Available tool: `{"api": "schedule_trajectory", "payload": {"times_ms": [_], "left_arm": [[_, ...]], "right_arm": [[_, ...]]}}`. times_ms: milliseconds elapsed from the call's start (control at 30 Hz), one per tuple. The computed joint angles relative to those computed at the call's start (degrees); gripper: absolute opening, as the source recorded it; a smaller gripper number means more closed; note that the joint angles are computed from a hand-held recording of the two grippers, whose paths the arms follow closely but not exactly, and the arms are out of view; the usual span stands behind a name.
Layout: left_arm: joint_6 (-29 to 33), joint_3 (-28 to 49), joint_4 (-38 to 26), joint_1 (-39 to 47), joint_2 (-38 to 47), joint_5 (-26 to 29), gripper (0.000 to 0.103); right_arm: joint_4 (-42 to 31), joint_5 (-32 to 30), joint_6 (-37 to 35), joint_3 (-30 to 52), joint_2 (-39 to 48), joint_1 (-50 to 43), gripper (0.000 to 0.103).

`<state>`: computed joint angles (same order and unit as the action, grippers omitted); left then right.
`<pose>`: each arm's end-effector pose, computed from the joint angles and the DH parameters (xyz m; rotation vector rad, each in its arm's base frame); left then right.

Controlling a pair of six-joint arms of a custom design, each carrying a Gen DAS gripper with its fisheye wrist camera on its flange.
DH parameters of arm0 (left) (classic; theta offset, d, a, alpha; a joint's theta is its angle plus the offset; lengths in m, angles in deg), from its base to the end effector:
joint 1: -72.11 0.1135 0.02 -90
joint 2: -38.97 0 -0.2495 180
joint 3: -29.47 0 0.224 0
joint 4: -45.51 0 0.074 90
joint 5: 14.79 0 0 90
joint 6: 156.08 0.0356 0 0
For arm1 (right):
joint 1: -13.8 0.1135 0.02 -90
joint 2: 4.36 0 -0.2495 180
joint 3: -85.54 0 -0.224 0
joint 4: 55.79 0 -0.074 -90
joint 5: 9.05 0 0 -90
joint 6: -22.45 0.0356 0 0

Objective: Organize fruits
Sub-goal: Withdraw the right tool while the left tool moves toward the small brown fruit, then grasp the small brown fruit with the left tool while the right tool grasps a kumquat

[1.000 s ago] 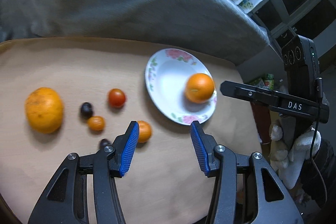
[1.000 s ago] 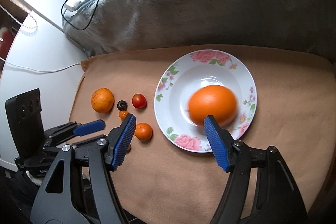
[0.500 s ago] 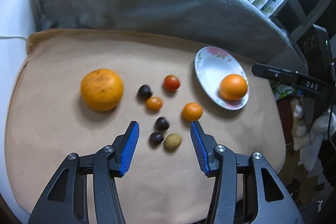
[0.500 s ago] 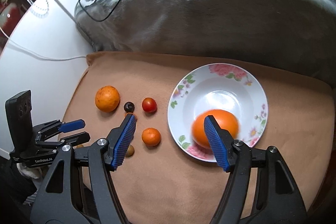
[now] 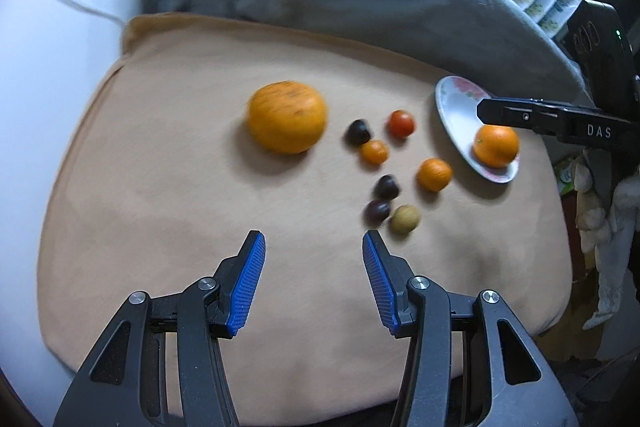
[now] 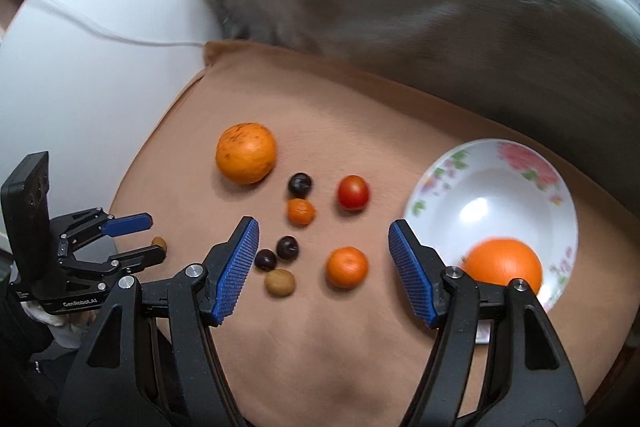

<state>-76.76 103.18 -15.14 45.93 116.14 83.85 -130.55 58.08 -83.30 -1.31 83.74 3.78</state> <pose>0.2093 -0.1089 0.2450 0.4156 2.7018 -0.3945 0.2702 -0.0337 0.2824 -0.2308 2.6719 0.4215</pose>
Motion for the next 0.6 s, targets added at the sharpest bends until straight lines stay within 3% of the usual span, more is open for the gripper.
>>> {"api": "schedule_trajectory", "payload": {"times_ms": [267,367,600], "left_arm": [[1.06,-6.13,-1.15,6.64,-4.13,-0.55,0.049],[1.21,-8.25,-0.52,8.16,-4.71,-0.79,0.047],[1.69,-12.88,1.61,10.97,-5.05,-0.96,0.043]], "right_arm": [[4.84,3.9,1.48,-1.56,4.48,7.67,0.07],[5.95,5.51,1.77,-1.9,6.52,9.68,0.059],[7.21,7.6,2.2,-1.24,10.55,11.75,0.055]]}}
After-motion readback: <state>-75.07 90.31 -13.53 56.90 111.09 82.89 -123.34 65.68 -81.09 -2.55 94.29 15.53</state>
